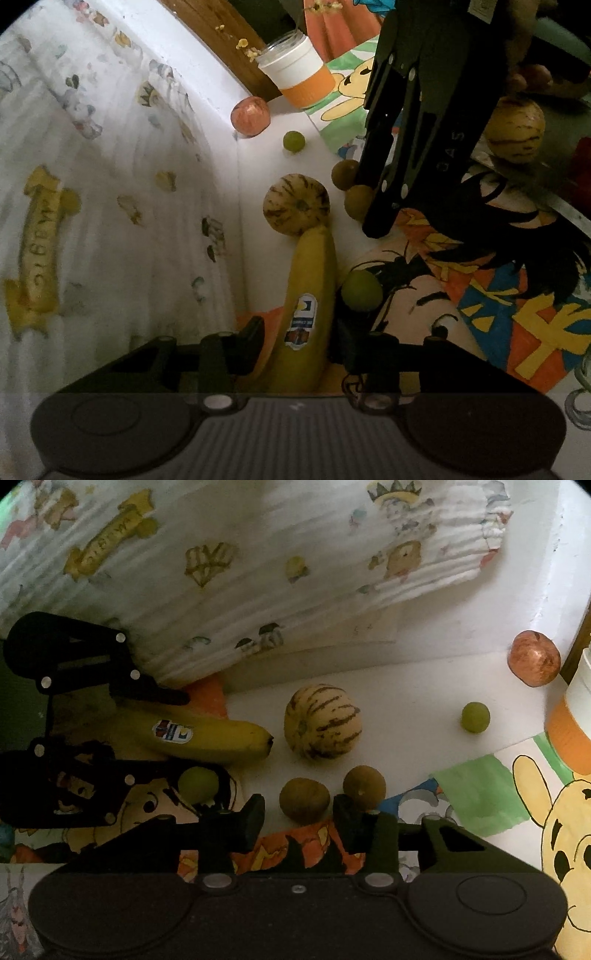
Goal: Organize fruits
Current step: 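Grasp the yellow banana with the left gripper while the right grasps a small brown fruit, then carry the banana and brown fruit over the metal tray with both tools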
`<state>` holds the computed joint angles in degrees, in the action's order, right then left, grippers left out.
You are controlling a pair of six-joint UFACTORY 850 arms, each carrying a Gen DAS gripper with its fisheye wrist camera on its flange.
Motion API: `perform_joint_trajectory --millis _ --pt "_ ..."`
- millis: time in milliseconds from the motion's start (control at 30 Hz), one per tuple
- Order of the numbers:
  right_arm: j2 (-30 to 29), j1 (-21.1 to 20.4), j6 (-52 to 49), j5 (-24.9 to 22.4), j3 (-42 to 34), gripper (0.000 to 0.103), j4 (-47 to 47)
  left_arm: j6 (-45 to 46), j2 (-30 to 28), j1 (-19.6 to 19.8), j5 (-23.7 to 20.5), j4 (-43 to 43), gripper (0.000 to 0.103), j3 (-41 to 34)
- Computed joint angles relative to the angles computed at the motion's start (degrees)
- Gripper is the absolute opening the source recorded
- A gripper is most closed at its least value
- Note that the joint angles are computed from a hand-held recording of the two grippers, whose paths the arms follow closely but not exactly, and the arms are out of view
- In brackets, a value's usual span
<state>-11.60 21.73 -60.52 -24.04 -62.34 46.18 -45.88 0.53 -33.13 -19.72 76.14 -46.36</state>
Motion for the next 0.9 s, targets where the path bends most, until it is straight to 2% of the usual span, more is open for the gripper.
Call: perform_joint_trajectory --millis 200,300,367,633,900 --pt "-0.46 0.45 -0.26 1.81 -0.01 0.039 0.84 1.57 -0.75 0.49 0.79 -2.40 0.048 -1.01" --pt "-0.30 0.41 -0.92 2.56 0.28 0.036 1.66 3.65 -0.89 0.73 1.41 -4.85 0.040 -1.31" --pt "-0.20 0.42 -1.46 2.93 0.41 0.032 2.08 4.34 -1.01 0.67 1.38 -5.69 0.039 -1.45" --pt "0.80 0.83 -3.76 4.49 1.69 0.032 4.40 2.58 -0.81 -0.12 -0.13 -5.05 0.036 -1.27" --pt "3.97 0.31 -8.29 5.44 4.63 0.032 11.22 5.45 0.42 1.67 0.32 -18.83 0.035 -2.68"
